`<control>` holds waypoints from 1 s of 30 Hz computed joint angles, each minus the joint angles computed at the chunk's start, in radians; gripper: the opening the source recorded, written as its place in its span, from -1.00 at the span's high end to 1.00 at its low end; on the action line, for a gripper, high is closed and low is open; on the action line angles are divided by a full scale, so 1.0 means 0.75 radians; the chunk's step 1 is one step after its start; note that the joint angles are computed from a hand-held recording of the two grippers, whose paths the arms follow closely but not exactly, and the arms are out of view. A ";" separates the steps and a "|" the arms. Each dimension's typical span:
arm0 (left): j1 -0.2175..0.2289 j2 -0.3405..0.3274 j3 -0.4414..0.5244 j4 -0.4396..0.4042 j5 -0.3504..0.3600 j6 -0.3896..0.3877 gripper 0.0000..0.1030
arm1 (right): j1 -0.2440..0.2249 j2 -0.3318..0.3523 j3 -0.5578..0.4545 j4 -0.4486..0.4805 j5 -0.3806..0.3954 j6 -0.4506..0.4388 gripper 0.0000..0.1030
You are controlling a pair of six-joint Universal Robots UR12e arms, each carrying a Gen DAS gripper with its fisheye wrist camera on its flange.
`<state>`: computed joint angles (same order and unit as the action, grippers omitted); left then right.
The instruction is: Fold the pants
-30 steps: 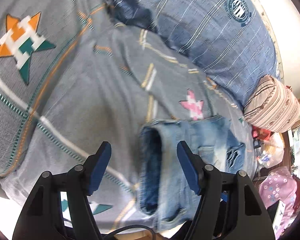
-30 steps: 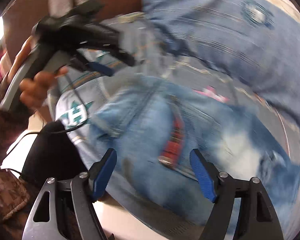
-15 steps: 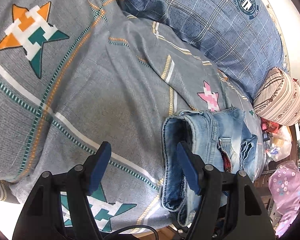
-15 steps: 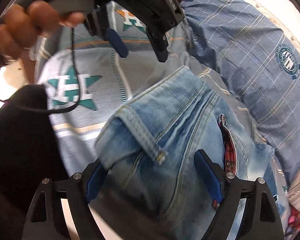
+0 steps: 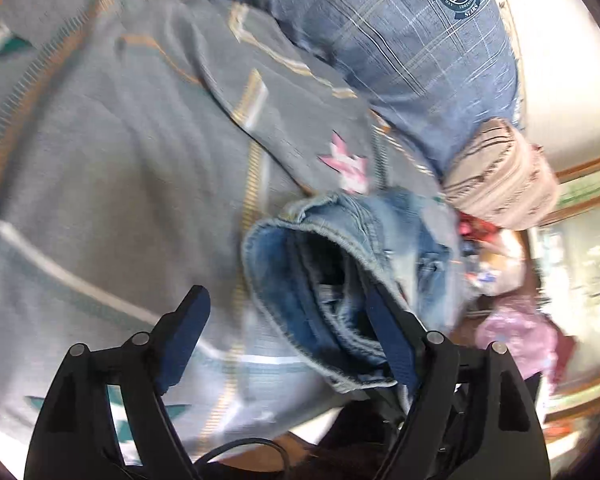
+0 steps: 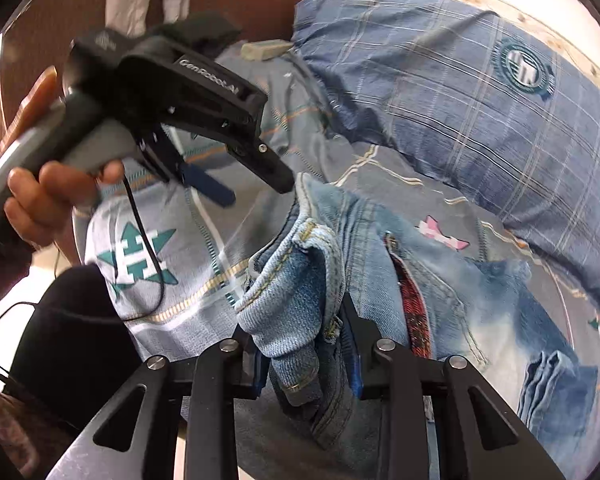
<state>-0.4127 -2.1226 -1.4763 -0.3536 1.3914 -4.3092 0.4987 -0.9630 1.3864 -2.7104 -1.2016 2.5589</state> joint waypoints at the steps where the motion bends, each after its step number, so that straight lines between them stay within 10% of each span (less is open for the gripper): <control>1: 0.007 -0.012 -0.001 0.035 -0.045 -0.027 -0.57 | -0.004 -0.002 0.001 -0.005 0.008 0.013 0.43; 6: 0.032 -0.095 -0.010 0.382 -0.249 -0.175 -0.57 | -0.027 -0.017 0.009 -0.011 0.054 0.062 0.43; 14: 0.036 -0.190 -0.049 0.985 -0.216 -0.384 -0.61 | -0.037 -0.021 0.016 -0.011 0.069 0.072 0.43; 20: 0.042 -0.213 -0.031 1.057 -0.227 -0.349 -0.62 | -0.034 -0.017 0.008 0.032 0.078 0.053 0.43; 26: 0.053 -0.159 0.019 0.548 -0.278 -0.147 -0.61 | -0.029 -0.009 -0.006 0.078 0.075 0.038 0.32; 30: 0.057 -0.162 0.035 0.492 -0.288 -0.139 -0.61 | -0.005 -0.014 0.020 0.055 0.010 -0.058 -0.19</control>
<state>-0.3703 -2.2438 -1.4501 0.0155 1.1753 -4.4132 0.4950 -0.9738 1.4016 -2.6691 -1.1941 2.5151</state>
